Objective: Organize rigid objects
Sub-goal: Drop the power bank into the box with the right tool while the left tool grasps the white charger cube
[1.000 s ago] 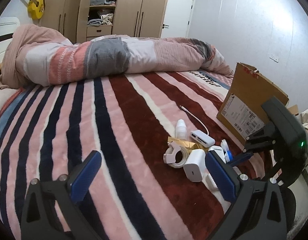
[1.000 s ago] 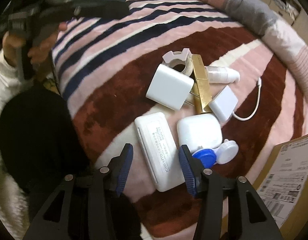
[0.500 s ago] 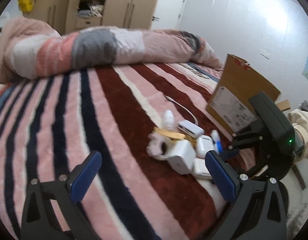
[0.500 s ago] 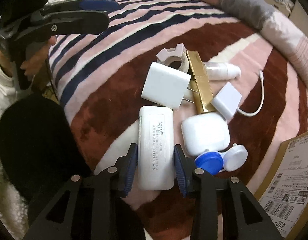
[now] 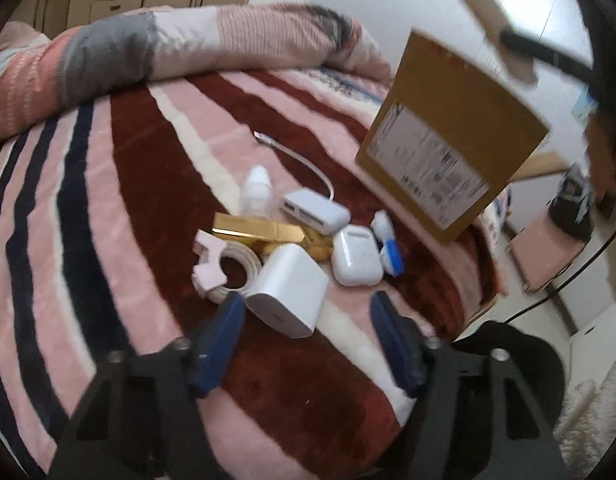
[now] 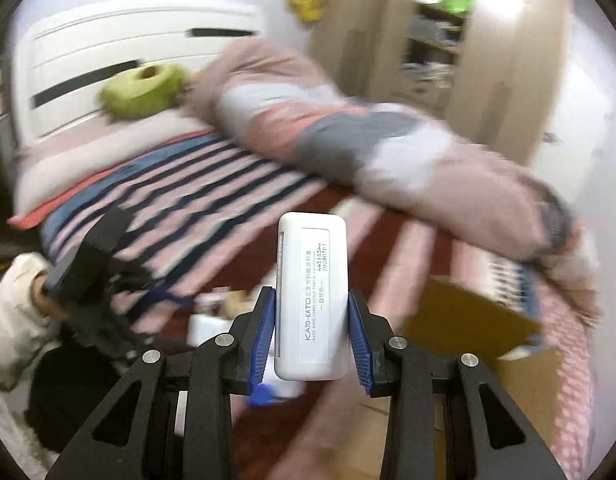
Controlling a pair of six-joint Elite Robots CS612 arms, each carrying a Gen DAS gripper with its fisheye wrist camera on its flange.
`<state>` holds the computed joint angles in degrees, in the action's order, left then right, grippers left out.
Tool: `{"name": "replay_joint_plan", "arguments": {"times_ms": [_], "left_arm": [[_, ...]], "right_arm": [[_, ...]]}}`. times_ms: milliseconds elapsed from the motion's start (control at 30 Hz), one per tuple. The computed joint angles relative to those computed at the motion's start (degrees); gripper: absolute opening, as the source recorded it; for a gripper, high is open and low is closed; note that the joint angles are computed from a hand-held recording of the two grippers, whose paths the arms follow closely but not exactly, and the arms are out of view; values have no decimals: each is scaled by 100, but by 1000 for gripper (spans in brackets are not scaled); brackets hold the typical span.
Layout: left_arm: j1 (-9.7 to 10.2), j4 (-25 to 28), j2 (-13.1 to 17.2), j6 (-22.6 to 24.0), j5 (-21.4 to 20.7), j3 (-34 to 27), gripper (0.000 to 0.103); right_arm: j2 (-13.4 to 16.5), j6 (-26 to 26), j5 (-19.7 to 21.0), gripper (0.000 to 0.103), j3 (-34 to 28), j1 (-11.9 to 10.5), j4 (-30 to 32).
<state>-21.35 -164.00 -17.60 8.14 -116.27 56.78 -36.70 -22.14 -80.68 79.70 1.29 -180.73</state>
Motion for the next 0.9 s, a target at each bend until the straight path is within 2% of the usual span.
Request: {"name": "replay_joint_plan", "arguments": {"times_ms": [33,100,133,300,433,600,633,700,800,867,900], "left_arm": [[-57,77,4,70,248,-21,54],[-88,279,25,175,317,-88,46],[-98,406,41,224,310,-137,46],[-134,614,132,228,415,-337,46],[-134,883,267,117,349,-652,51],[-248,1027,278,210,765,-751,53],[-262,1096,304,130,810,-825,53],[-285,1174,334,120,934,-904,46],[-286,1151,314,160,944,-870,46],[-273,1121,293,154,891,-829,46],[-265,1094,280,138,866,-807,46]], "right_arm": [[-9,121,-122,32,-9,-42,55],[-20,225,-246,32,-9,-95,178],[-7,239,-297,32,-34,-124,280],[92,76,-297,32,-116,-249,834],[90,55,-476,32,-5,-297,758],[38,80,-734,32,103,-316,636],[26,87,-736,32,129,-322,579],[-12,136,-669,32,205,-348,446],[-71,203,-550,32,318,-371,238],[-110,254,-383,32,399,-370,5],[-138,258,-159,32,451,-372,-139]]}}
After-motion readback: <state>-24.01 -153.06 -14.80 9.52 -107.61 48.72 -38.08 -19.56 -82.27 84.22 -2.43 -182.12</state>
